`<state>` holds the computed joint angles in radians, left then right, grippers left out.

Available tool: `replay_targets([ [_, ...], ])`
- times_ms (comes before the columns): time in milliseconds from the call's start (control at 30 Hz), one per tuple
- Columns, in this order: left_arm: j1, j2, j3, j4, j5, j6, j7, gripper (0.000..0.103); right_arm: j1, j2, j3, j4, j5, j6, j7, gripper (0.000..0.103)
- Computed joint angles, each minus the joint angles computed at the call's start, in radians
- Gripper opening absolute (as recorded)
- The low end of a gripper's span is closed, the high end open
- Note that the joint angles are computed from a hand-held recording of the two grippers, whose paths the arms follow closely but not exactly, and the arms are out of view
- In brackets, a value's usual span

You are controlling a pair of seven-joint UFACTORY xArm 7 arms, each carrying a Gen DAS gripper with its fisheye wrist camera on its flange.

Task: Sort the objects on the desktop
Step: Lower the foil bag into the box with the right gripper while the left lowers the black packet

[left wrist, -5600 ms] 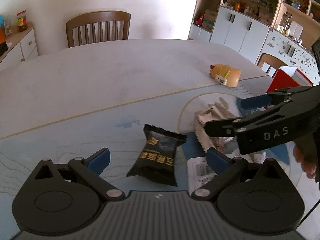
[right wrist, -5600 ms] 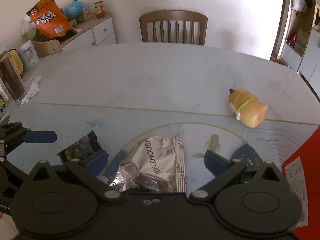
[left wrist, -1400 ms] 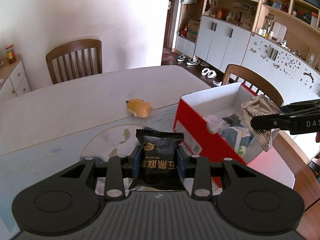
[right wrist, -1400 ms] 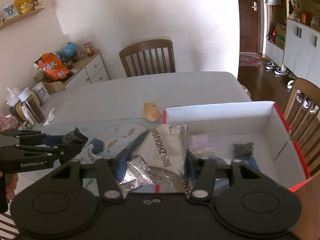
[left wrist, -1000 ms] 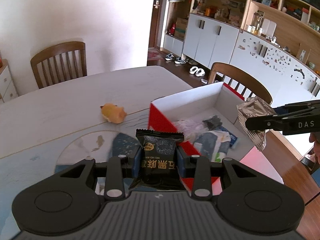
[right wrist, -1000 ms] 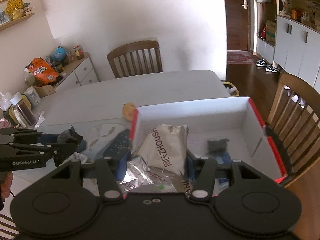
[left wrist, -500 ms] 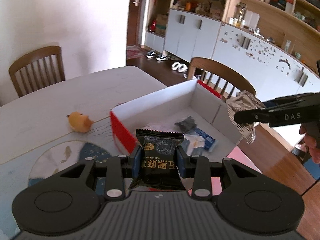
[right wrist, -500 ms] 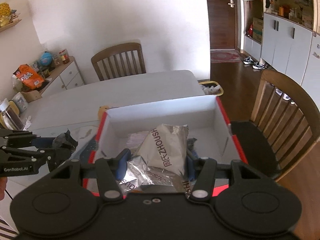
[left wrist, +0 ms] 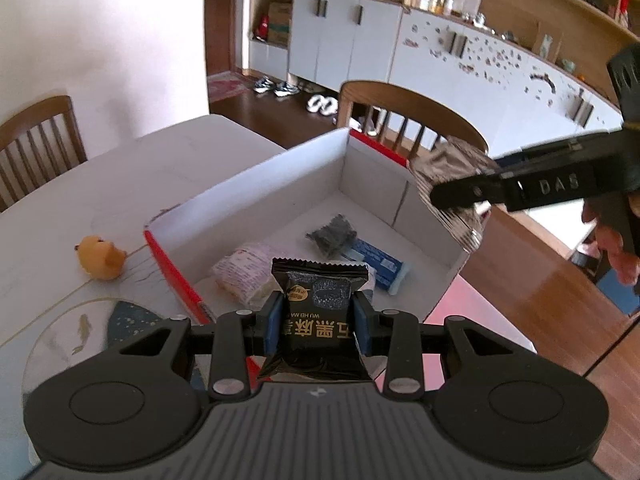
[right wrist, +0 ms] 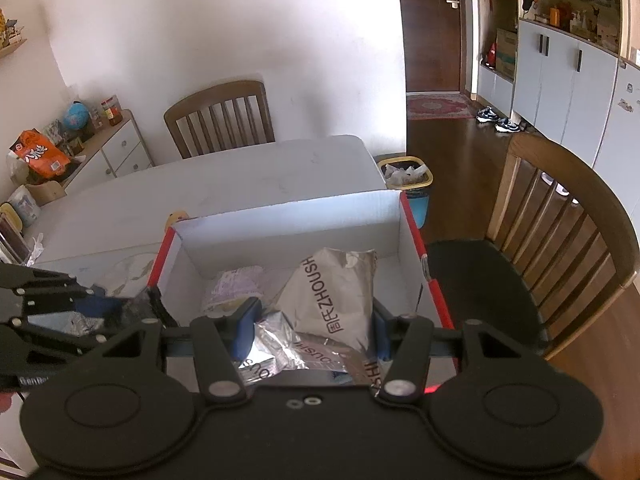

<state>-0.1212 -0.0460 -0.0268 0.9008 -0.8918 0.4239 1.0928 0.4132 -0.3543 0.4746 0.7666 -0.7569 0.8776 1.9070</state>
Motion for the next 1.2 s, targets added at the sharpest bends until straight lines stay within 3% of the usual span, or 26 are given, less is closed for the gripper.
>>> replay_targets([
  [633, 0.028, 0.181, -0.071, 0.156, 0.256, 0.052, -0.155, 0.035, -0.086, 0.090, -0.110, -0.023, -0.075, -0.203, -0.076, 0.055],
  [1200, 0.058, 0.265, -0.101, 0.228, 0.362, 0.115, -0.285, 0.035, -0.089, 0.271, -0.213, 0.024, -0.137, -0.337, -0.069, 0.055],
])
